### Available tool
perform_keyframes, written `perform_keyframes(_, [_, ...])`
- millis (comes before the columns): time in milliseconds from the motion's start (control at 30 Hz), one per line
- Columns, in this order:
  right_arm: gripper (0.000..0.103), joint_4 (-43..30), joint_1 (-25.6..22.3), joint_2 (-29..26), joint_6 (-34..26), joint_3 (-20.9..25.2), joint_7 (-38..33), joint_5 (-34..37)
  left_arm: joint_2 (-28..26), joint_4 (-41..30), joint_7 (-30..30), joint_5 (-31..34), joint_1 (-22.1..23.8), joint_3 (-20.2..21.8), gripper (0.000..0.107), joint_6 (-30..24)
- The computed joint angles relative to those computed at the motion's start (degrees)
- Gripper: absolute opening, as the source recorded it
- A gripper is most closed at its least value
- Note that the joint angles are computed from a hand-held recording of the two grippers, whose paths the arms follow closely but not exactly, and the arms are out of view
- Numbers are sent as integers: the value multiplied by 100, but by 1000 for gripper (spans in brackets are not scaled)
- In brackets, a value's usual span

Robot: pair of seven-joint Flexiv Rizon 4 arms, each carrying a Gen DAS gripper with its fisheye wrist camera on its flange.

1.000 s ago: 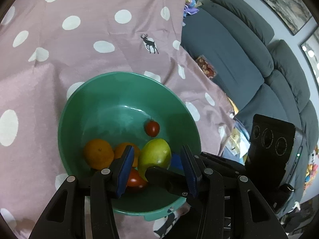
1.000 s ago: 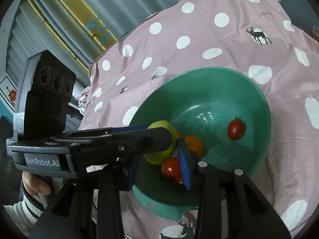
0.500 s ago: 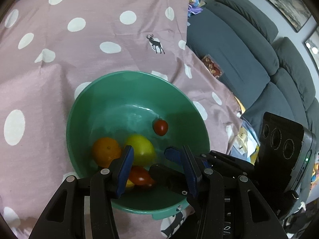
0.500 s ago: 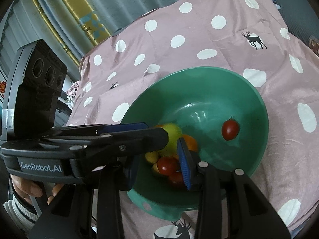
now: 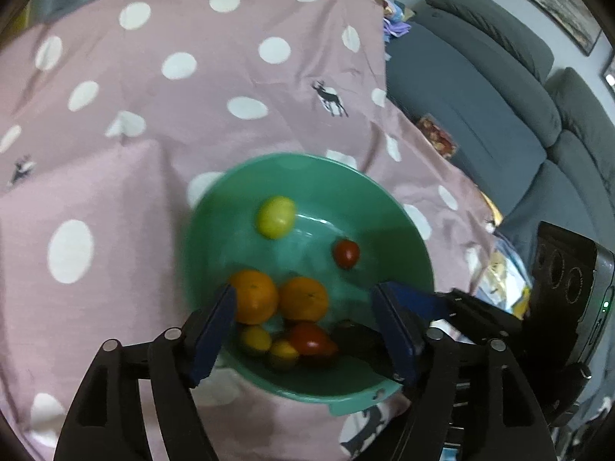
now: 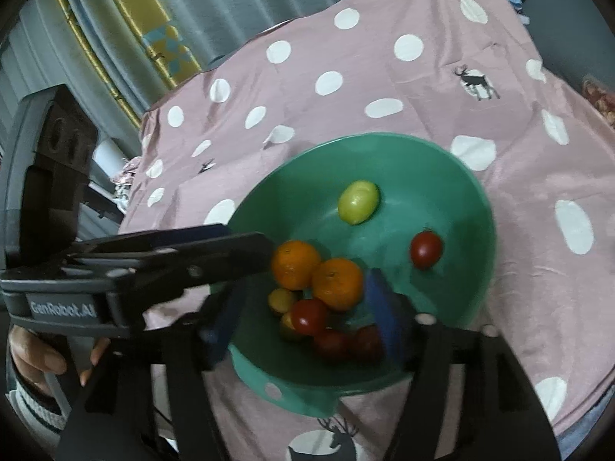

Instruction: Organize fruits

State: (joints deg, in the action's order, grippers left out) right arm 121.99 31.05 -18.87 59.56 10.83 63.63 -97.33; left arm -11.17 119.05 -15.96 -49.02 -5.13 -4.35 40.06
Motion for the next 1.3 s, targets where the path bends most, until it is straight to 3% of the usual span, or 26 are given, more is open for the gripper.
perform_keyframes(200, [94, 141, 279, 160, -578, 106, -668, 1019, 271, 316, 448, -435, -114, 6, 95, 791])
perform_keyframes(300, [103, 162, 443, 223, -885, 146, -1006, 1515, 420, 461, 747, -765, -176, 20, 99, 1100])
perform_keyframes(467, [103, 139, 692, 324, -1350, 209, -1505, 2098, 627, 610, 1096, -1120, -223, 117, 102, 1212])
perform_keyframes(633, [103, 67, 886, 408, -1744, 277, -1926, 2432, 749, 604, 663, -723, -159, 255, 102, 843])
perform_keyframes(733, [103, 45, 981, 473, -1935, 328, -2091, 2581, 822, 685, 446, -579, -199, 271, 102, 1060])
perform_keyframes(867, [103, 14, 1109, 538, -2218, 414, -2264, 2836, 865, 843, 238, -387, -333, 238, 102, 1821])
perform_keyframes(1000, [103, -12, 1197, 582, -2385, 462, -2282, 2955, 926, 820, 265, -165, -263, 298, 102, 1460])
perform_keyframes(1300, [103, -130, 1282, 560, -2528, 470, -2425, 2973, 1085, 982, 622, -500, -432, 279, 102, 1873])
